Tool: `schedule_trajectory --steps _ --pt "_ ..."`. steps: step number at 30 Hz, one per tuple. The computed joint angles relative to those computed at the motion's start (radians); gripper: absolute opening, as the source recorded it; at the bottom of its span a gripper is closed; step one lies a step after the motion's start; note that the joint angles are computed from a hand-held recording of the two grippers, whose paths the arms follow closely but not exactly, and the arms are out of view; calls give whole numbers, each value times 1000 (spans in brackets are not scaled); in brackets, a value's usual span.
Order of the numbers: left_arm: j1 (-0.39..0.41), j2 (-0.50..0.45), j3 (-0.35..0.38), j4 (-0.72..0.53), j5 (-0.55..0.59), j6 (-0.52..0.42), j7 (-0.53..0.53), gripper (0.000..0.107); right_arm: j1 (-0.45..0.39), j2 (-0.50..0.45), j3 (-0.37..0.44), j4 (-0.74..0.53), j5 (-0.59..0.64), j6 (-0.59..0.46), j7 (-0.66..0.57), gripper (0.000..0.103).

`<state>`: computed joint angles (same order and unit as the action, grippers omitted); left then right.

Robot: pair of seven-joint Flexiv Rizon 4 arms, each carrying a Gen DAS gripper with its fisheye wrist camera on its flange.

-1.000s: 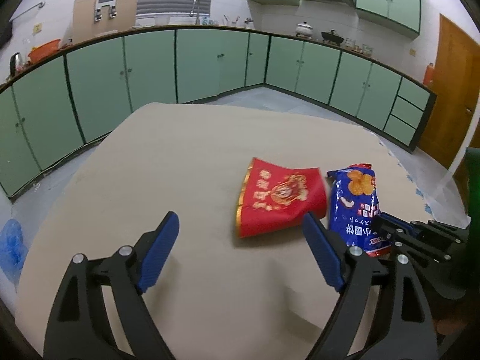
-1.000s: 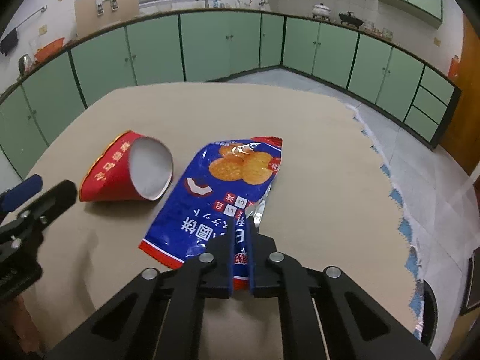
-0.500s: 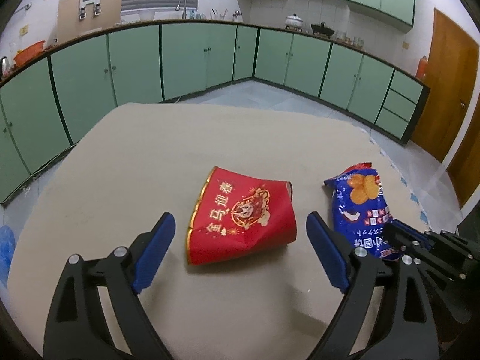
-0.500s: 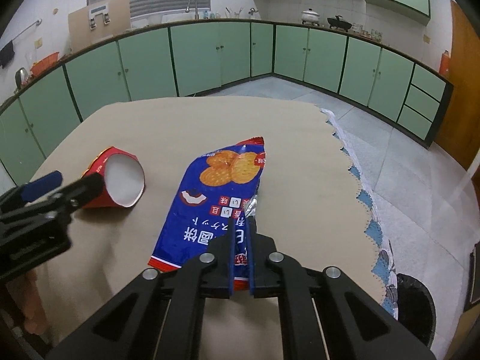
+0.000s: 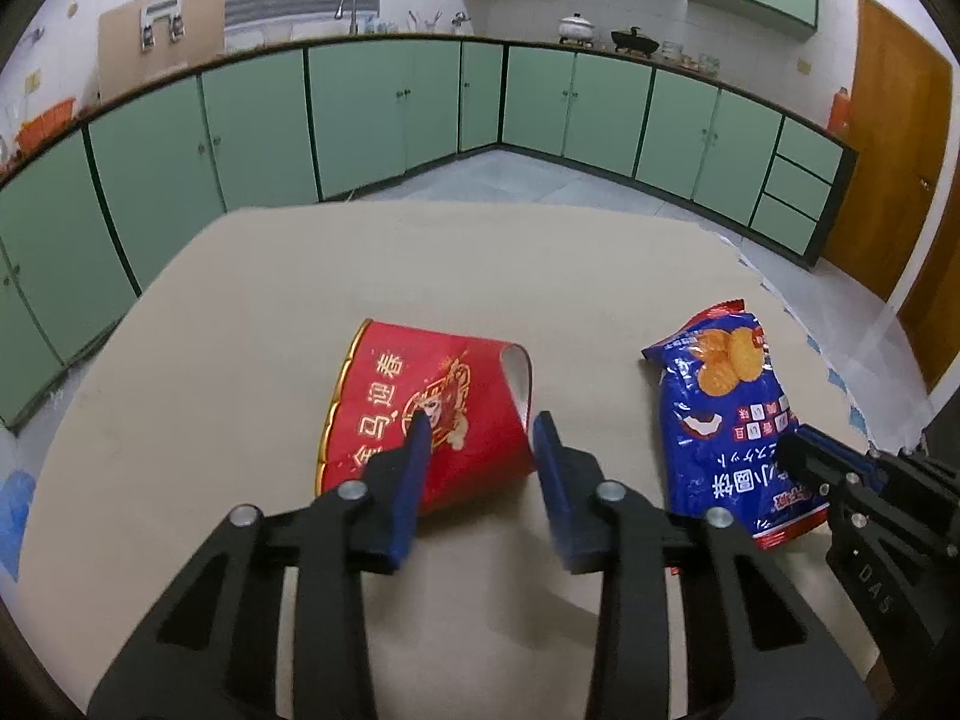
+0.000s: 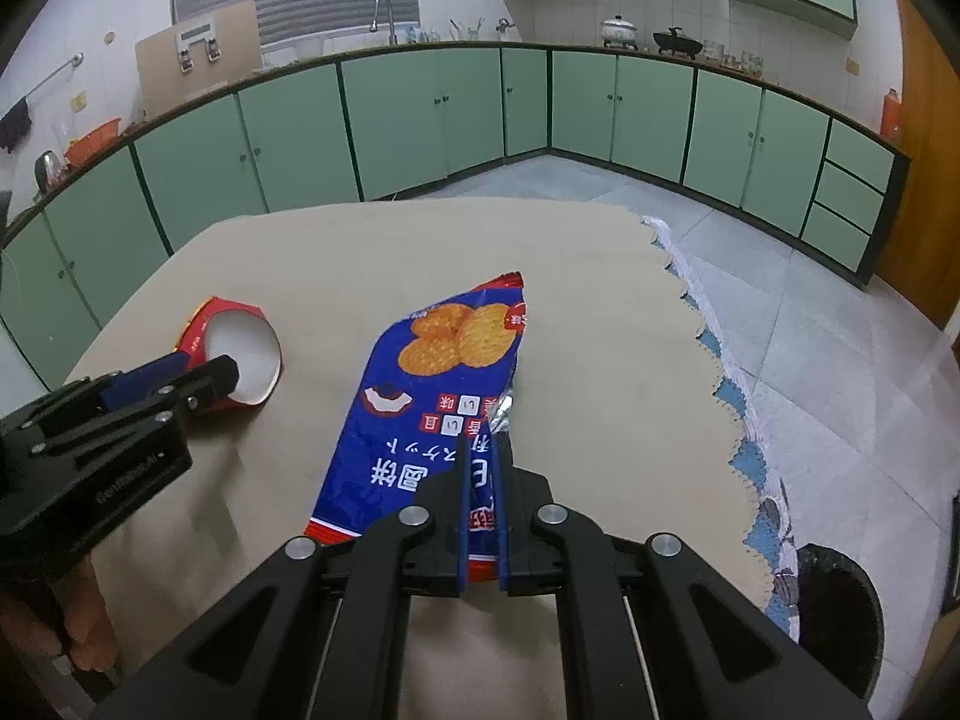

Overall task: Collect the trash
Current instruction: 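Lift the red paper cup with the left gripper while the right gripper lifts the chip bag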

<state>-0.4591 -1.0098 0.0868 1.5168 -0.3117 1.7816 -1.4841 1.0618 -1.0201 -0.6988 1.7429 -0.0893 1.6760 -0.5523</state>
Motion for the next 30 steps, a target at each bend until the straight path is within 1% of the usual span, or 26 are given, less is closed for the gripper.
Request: schedule_trajectory --steps 3,6,10,13,15,18,19,20,21,22,24,25,26,27,30 --pt "22 11 -33 23 11 31 -5 28 12 1 -9 10 7 7 1 6" --pt "50 29 -72 60 27 79 -4 22 24 -3 -18 10 16 7 2 6" --pt "92 55 -125 121 48 138 -4 18 25 -3 -17 10 22 13 2 6" --pt "129 67 -171 152 69 164 -6 15 27 -2 -19 17 31 25 -2 6" --pt "135 72 -180 164 79 171 0 12 30 0 -21 23 36 29 -11 6" --pt "173 82 -221 187 112 165 7 12 33 2 -20 30 45 33 -20 6" --pt "172 86 -218 190 109 158 8 16 32 3 -17 32 47 32 -23 6" --pt "161 89 -204 197 101 160 5 22 32 3 -16 30 48 31 -26 6" --pt "149 90 -188 198 92 163 6 42 31 4 -15 31 49 30 -28 6" --pt "135 88 -170 196 82 171 7 58 31 4 -14 31 50 30 -30 6" --pt "128 85 -155 190 75 168 19 68 32 2 -15 27 52 27 -29 6" --pt "139 82 -165 182 82 155 28 75 31 2 -14 26 52 27 -29 6" --pt "158 74 -182 169 95 140 39 77 30 2 -12 26 52 27 -30 6" --pt "154 66 -174 155 89 130 44 77 29 3 -10 27 52 28 -30 6" --pt "191 45 -207 121 103 99 57 85 26 1 -8 20 50 20 -27 6"
